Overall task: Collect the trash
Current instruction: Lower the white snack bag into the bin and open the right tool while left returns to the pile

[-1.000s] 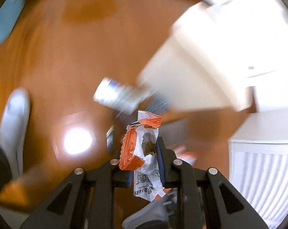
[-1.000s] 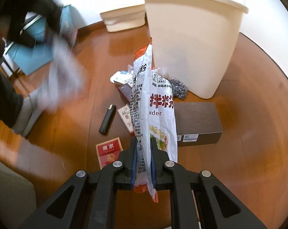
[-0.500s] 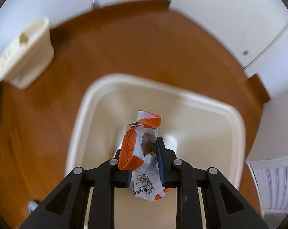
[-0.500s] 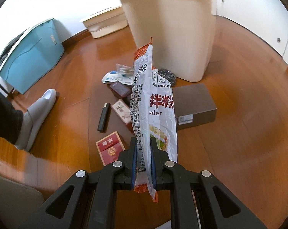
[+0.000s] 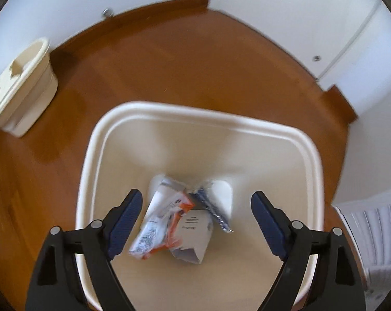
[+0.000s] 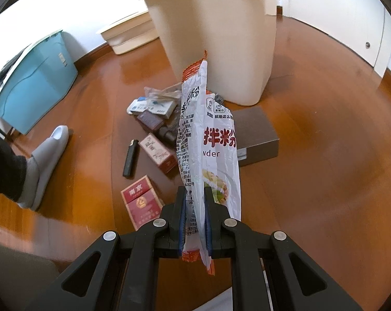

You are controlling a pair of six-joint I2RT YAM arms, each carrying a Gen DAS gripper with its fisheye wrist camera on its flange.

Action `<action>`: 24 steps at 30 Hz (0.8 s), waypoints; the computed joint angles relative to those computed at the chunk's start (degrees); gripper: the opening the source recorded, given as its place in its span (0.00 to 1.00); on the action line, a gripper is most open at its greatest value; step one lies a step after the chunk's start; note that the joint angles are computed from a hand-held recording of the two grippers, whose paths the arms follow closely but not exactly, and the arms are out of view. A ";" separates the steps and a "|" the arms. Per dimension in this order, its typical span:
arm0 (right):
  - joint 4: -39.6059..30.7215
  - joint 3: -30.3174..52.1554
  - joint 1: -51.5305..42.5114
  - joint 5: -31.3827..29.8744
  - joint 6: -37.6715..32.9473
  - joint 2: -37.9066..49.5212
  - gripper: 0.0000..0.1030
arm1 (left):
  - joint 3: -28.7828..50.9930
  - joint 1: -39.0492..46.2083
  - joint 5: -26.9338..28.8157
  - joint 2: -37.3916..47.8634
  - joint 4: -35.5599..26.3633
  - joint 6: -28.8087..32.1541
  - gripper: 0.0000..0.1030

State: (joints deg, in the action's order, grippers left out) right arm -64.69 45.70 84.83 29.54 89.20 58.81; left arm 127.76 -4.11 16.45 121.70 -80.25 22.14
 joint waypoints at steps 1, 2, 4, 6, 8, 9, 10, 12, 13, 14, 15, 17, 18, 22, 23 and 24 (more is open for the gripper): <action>-0.71 0.08 -0.15 0.28 -0.12 -1.19 0.12 | 1.15 1.17 1.18 -0.52 -1.25 1.69 0.83; -1.67 0.24 -0.23 0.80 -0.11 -2.50 0.12 | 1.75 2.65 3.28 -1.53 -2.54 3.81 0.83; -6.41 2.24 -1.20 2.84 -0.25 -6.40 0.12 | -1.69 6.12 6.78 -6.14 -2.86 7.15 0.83; -13.05 6.76 -3.00 6.15 -1.66 -9.52 0.12 | -5.47 10.04 9.64 -9.98 -1.40 9.67 0.83; -19.37 13.32 -6.17 10.38 -5.21 -11.88 0.12 | -13.85 15.02 11.39 -16.39 2.19 12.25 0.84; -20.68 16.75 -9.48 11.81 -9.59 -12.66 0.12 | -17.29 18.22 12.36 -18.98 3.03 13.66 0.84; -20.06 21.30 -15.67 12.59 -18.61 -13.11 0.12 | -20.74 20.87 12.80 -21.15 4.36 14.02 0.84; -13.88 26.72 -28.94 8.97 -36.95 -13.10 0.12 | -27.10 25.69 12.63 -24.52 7.00 14.19 0.86; -9.87 29.47 -36.04 6.07 -46.28 -12.03 0.12 | -31.15 29.13 12.23 -26.04 8.07 14.87 0.88; -5.56 31.92 -43.09 1.82 -54.69 -10.27 0.13 | -33.80 30.39 11.30 -26.62 9.35 14.85 0.88; -2.14 33.78 -49.27 -3.11 -60.97 -8.17 0.13 | -37.66 32.81 9.47 -27.62 10.31 15.62 0.88; 1.46 39.23 -59.14 -12.39 -69.89 0.01 0.13 | -43.23 35.58 6.83 -27.40 10.96 16.59 0.88; 1.96 42.37 -61.61 -14.91 -72.90 4.98 0.13 | -45.80 37.10 5.43 -27.54 10.99 17.75 0.88; 0.63 54.41 -66.29 -20.72 -83.07 23.77 0.13 | -57.49 38.33 -2.93 -26.68 16.97 21.27 0.88; -0.43 57.05 -67.05 -22.00 -85.28 27.56 0.13 | -59.74 38.90 -4.41 -26.51 18.86 22.58 0.88; -3.75 61.75 -68.21 -24.04 -87.92 33.58 0.13 | -60.61 38.99 -5.49 -26.09 19.65 23.38 0.88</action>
State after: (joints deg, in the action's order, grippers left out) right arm -68.44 107.44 16.62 5.50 1.29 92.39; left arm 67.15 34.87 10.96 95.61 -60.60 45.51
